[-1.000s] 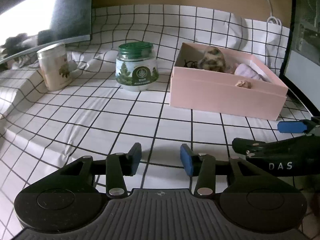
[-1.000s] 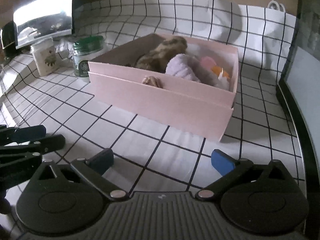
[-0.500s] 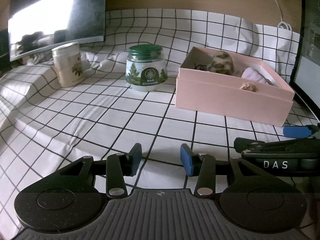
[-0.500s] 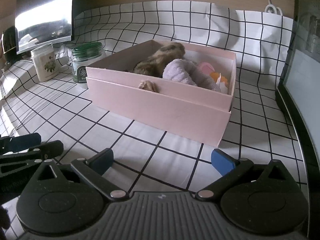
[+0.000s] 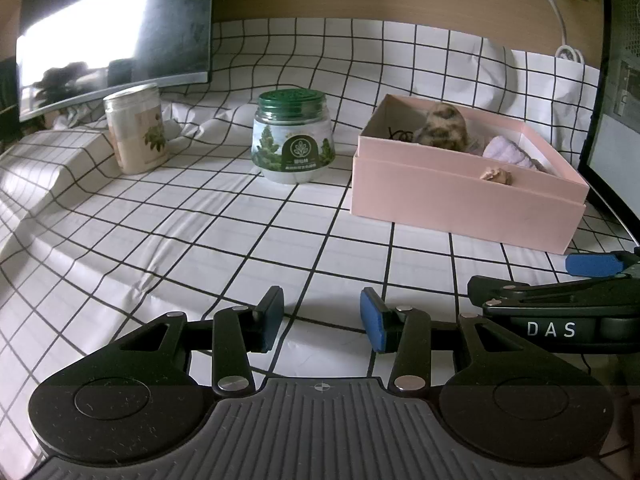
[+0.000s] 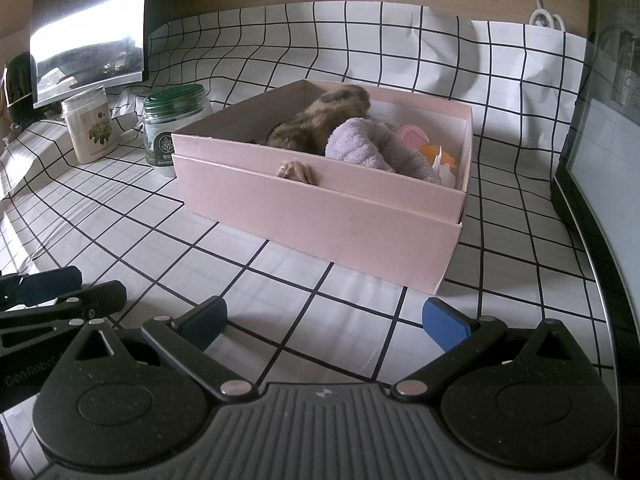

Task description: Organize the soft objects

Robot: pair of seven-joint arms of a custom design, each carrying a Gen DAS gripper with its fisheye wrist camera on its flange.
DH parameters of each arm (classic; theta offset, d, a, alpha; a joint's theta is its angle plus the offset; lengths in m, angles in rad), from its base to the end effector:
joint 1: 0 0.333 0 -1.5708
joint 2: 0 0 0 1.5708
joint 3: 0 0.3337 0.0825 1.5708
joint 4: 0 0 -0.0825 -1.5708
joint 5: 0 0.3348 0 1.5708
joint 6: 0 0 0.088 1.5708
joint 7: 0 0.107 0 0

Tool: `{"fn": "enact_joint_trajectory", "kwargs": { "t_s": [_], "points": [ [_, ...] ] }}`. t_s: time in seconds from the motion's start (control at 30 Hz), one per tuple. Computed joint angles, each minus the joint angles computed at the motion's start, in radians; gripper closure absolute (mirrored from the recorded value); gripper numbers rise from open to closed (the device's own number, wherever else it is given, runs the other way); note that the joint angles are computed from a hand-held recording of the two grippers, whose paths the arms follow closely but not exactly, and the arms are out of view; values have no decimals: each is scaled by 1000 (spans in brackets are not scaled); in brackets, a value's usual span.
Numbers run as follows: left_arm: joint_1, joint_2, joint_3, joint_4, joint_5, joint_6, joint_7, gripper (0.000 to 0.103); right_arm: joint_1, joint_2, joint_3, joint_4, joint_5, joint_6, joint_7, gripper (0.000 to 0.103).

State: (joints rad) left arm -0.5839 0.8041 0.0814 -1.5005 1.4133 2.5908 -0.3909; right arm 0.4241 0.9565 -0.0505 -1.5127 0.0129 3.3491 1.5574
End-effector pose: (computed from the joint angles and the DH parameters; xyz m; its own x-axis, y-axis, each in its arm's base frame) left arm 0.6026 -0.3672 0.2527 0.2374 -0.9714 0.0062 -0.5810 -0.1471 -0.8005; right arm 0.6774 0.2771 0.2476 0.3830 -0.9227 0.0435 -0.5752 -0.2751 -0.7704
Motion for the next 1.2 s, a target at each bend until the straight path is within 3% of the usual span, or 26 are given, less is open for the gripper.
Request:
{"fn": "enact_joint_trajectory", "kwargs": {
  "t_s": [0.67, 1.2],
  "points": [
    [-6, 7, 3, 11, -17, -11, 13, 56, -1, 1, 2, 1, 2, 1, -3, 0],
    [3, -1, 8, -2, 5, 24, 19, 60, -1, 1, 2, 1, 2, 1, -4, 0]
  ]
}}
